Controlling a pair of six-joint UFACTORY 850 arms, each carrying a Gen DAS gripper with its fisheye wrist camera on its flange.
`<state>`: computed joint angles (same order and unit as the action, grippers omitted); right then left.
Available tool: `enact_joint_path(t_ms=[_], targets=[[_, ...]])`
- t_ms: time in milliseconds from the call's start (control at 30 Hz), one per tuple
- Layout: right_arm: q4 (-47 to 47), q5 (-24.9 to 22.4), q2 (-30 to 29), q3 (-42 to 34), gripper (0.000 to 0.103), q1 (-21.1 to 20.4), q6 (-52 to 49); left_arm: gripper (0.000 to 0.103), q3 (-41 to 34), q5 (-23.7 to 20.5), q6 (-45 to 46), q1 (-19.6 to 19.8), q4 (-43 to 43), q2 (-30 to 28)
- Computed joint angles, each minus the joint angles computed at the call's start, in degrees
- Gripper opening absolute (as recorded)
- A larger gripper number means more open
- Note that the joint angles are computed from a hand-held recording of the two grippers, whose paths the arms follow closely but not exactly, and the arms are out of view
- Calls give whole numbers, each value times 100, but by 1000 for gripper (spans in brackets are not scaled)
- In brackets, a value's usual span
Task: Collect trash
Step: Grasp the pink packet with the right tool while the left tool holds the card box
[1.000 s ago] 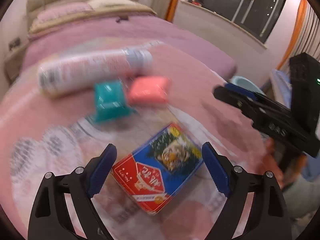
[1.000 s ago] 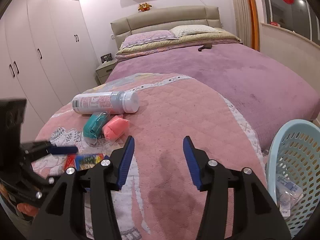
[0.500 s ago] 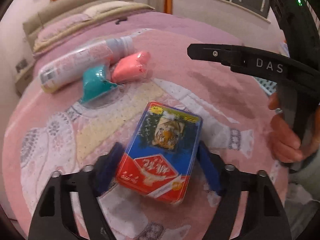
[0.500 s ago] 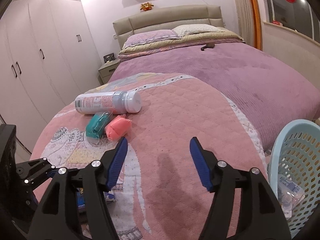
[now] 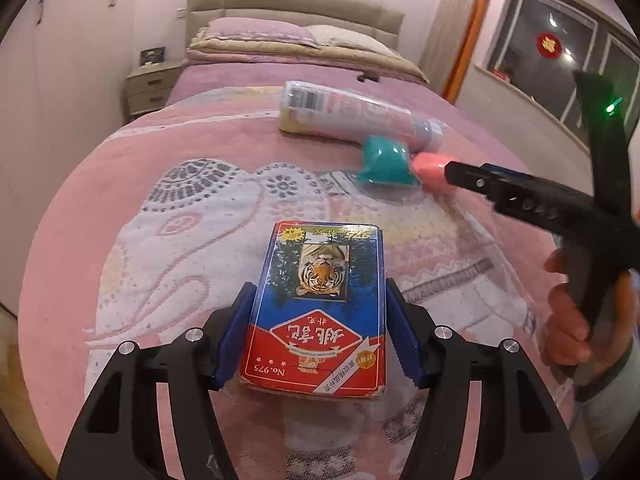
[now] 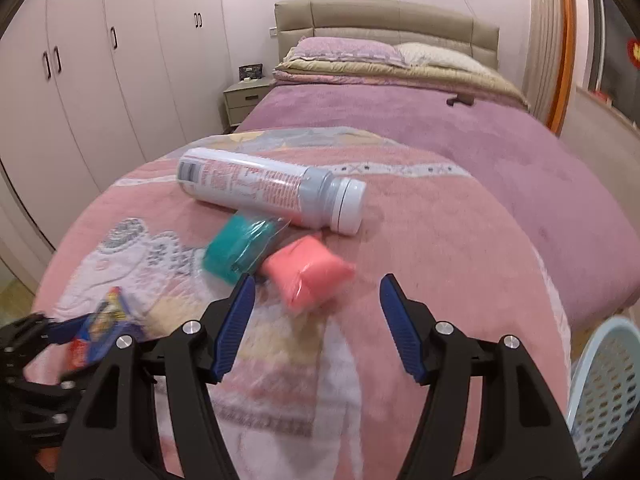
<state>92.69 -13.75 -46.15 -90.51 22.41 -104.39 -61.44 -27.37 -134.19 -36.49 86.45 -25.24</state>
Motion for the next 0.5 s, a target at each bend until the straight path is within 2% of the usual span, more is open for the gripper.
enact_joint_path(t_ms=[100, 233, 300, 333, 433, 500], targets=[[-754, 41, -163, -256, 61, -2, 878, 60, -269, -170, 589, -11, -464, -158], [-2107, -195, -344, -556, 61, -25, 2251, 60, -235, -314, 760, -98, -623, -137], [-2366, -221, -371, -598, 51, -5, 2428, 60, -279, -328, 816, -104, -680, -164], [-2478, -341, -391, -632, 41, -15, 2498, 60, -284, -348, 839, -114, -707, -172], [-1972, -234, -267, -430, 37, -22, 2004, 60, -332, -440, 955, -148, -865, -194], [-1211, -249, -80, -142, 36, -95, 1307, 60, -350, -443, 780, -143, -738, -215]])
